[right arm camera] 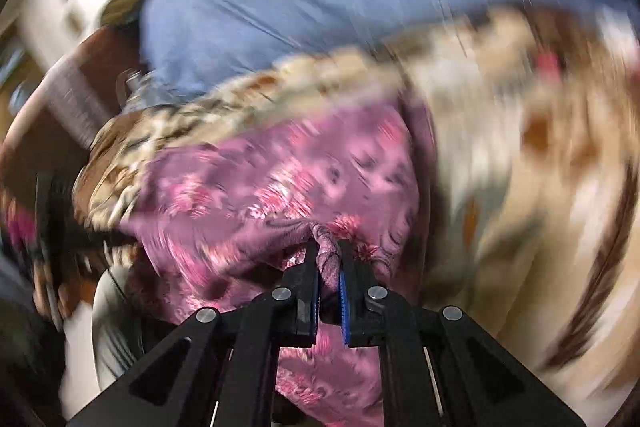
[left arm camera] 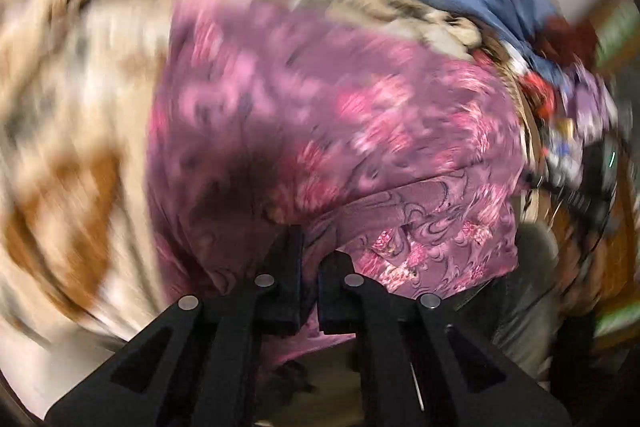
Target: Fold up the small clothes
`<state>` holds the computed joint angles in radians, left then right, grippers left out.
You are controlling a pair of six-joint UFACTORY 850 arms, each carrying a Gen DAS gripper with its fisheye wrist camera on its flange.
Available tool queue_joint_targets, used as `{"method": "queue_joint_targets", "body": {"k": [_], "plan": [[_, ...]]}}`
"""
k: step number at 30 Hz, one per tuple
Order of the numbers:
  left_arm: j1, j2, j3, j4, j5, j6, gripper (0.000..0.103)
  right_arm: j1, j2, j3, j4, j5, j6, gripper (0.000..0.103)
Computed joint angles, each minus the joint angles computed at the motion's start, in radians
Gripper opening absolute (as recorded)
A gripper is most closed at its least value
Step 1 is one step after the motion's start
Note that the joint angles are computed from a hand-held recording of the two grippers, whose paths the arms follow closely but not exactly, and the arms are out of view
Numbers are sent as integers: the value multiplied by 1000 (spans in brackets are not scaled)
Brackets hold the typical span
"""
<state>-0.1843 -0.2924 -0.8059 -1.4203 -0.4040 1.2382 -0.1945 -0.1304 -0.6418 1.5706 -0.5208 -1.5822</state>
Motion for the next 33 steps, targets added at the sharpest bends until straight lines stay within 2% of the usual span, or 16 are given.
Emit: {"method": "queue_joint_targets", "body": {"k": [2,4,6,9,11,13,15,16,17,18,20,23,25,28,30,33], "plan": [[20,45,36,-126,-43,80,3,-1,-9,19,44,8,6,7],[37,131,94,-244,-87,187,3,-21,78,73,58,-24,-20,7],[29,169,116,-260,-71,212,4,-17,156,107,35,9,-23,7],[-11,125,94,-176,20,147,4,11,153,110,-14,69,-11,8],[7,66,79,-163,-27,113,5,34,78,85,-124,115,96,10],[30,60,93,-152,-79,73,6,35,93,108,-129,116,106,15],[54,140,164,-263,-149,166,19,-15,181,152,-134,30,107,22],[62,178,197,-301,-164,174,41,-47,246,178,-151,-8,108,30],[63,210,219,-330,-159,177,55,-75,321,201,-180,-21,121,51],[59,242,242,-381,-148,209,56,-89,371,216,-195,-18,134,67],[40,297,272,-444,-116,224,62,-130,448,234,-207,-39,166,70],[16,289,278,-507,-118,166,65,-169,422,236,-151,-134,187,69],[-7,245,275,-547,-131,156,65,-159,367,234,-104,-160,194,69],[-35,192,279,-531,-184,96,65,-109,277,239,-66,-164,238,68],[-47,179,292,-538,-224,109,65,-75,245,249,-51,-158,245,67],[-65,152,280,-585,-214,132,65,-38,198,243,-4,-140,227,66]]}}
